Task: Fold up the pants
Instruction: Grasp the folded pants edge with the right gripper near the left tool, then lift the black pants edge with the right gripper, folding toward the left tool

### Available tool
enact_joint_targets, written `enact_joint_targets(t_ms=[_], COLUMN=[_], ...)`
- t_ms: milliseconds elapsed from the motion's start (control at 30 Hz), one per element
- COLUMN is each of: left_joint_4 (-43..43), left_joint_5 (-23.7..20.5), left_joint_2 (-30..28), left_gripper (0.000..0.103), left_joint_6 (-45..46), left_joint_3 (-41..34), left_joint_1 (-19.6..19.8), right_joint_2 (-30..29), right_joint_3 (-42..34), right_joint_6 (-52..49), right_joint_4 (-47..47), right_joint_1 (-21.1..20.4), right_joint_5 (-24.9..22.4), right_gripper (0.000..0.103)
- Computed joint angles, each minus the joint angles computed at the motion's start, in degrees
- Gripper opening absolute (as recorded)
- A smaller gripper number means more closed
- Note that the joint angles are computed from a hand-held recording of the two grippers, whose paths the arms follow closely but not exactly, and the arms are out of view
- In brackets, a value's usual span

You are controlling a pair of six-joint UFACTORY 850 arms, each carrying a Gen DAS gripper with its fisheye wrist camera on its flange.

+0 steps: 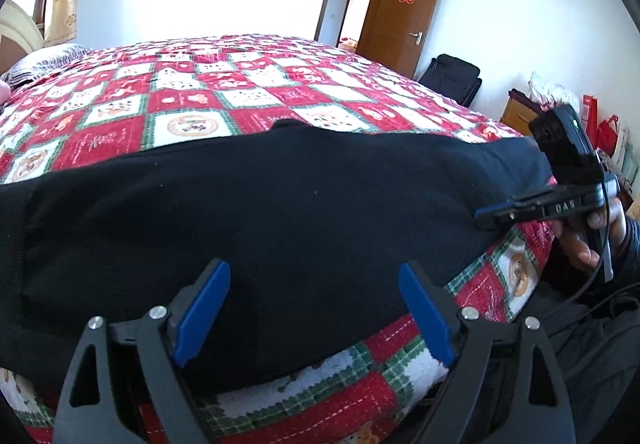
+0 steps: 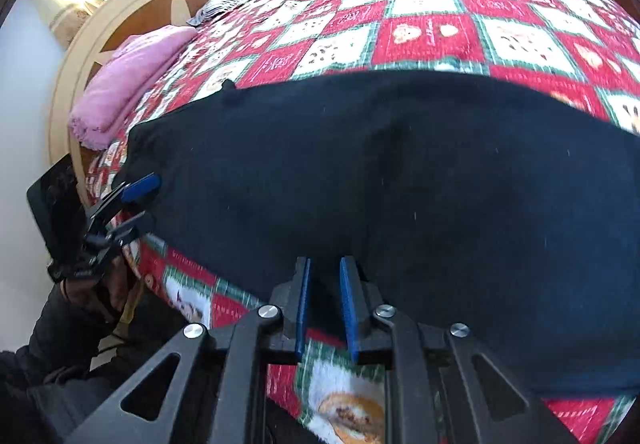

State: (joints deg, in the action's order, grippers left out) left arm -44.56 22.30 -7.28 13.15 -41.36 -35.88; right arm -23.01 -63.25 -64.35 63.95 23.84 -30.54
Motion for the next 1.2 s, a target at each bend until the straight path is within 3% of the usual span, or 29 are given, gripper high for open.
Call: enact_joint_targets(t_ms=[100,233,433,567,733,833,900,1033,1200], left_joint_4=[-7.33,-16.67,-24.89,-14.85,-21.15,-29.61,-30.20,-39.42,-45.56], left_joint_5=[1.16,3.87,7.94,6.00,6.48,9.14,11.33,12.53,9.27], left_joint_2=[0.81,2.67,5.63,7.20,6.66,7.01,7.67,5.80,3.93], left_gripper=[0.089,0.089,0.089,0.089,0.089,0.095,0.103,0.103,0.103], left_joint_6=[7.07,14.45,18.27,7.51,15.27,22.84,22.83,31.47,34.88], left_joint_3=[0.08,1.32,4.95,7.88,6.90,5.63,5.46,2.77,1.85], left_joint_1=[-0.28,0.61,3.58,6.21,5.03,3.66,3.29,3.93,6.17], right_joint_2=[2.89,4.50,4.46,3.97,4.50,5.28,5.50,5.73,5.54], right_joint_3=[2.31,3.73,4.67,4.66,5.78,6.04,6.12,6.16,6.14], right_joint_6=[-5.37,-6.86,-9.13,-9.22,-12.08,-12.78,-14.20,-14.55,-14.06], right_joint_4=[4.34,6.31,8.12,8.35,9.06,10.18,12.17,12.05,11.29], right_joint_1=[-1.10,-2.50,-0.70,0.47,2.47,1.68,1.14,1.36,1.75], right_joint_5=[2.19,5.20,8.29,8.49,12.62,10.90,9.71,9.81,10.63], right_gripper=[0.020,0.054,0.054,0.054,0.061,0.061,0.061,0.061,0.061])
